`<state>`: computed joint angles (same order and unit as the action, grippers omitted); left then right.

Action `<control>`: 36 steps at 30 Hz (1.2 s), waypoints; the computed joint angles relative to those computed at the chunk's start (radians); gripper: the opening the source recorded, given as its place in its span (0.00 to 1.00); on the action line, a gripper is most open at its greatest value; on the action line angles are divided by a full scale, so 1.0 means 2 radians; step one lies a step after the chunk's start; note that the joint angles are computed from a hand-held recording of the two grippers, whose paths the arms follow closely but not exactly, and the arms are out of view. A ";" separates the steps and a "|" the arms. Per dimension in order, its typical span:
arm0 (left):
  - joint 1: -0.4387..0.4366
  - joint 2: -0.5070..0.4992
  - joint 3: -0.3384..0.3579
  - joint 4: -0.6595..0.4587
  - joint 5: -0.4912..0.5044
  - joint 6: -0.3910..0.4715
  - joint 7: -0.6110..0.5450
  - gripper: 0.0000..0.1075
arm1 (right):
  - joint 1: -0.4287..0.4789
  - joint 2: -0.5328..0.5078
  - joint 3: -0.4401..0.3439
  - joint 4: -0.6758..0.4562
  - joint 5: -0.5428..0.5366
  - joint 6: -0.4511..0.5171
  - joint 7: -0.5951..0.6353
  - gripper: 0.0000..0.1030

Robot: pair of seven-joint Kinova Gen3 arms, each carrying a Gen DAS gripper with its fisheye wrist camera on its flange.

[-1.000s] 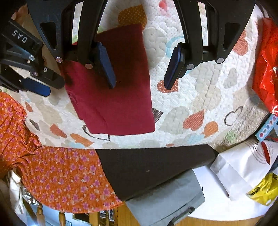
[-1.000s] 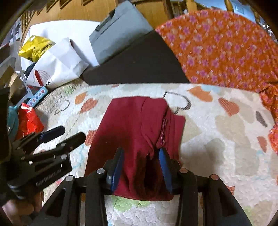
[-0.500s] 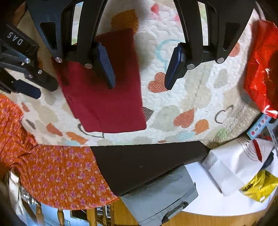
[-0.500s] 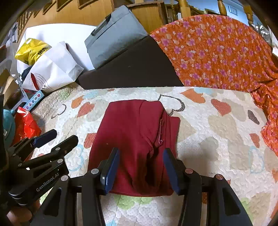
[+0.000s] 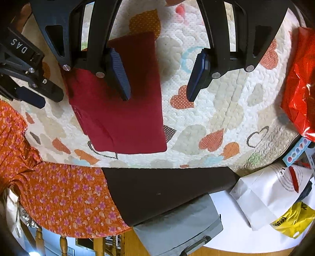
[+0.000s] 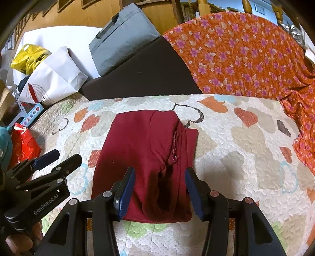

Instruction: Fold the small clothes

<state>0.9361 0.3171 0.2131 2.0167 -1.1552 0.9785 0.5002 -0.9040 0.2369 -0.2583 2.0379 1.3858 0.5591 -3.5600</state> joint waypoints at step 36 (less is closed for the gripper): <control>0.003 0.006 -0.001 0.002 -0.016 -0.005 0.011 0.55 | 0.001 0.013 0.010 -0.003 -0.003 -0.025 -0.005 0.49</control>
<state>0.9412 0.3293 0.2103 2.0208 -1.1879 0.9684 0.5216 -0.9022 0.2629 -0.2383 2.0327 1.3791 0.5099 -3.5697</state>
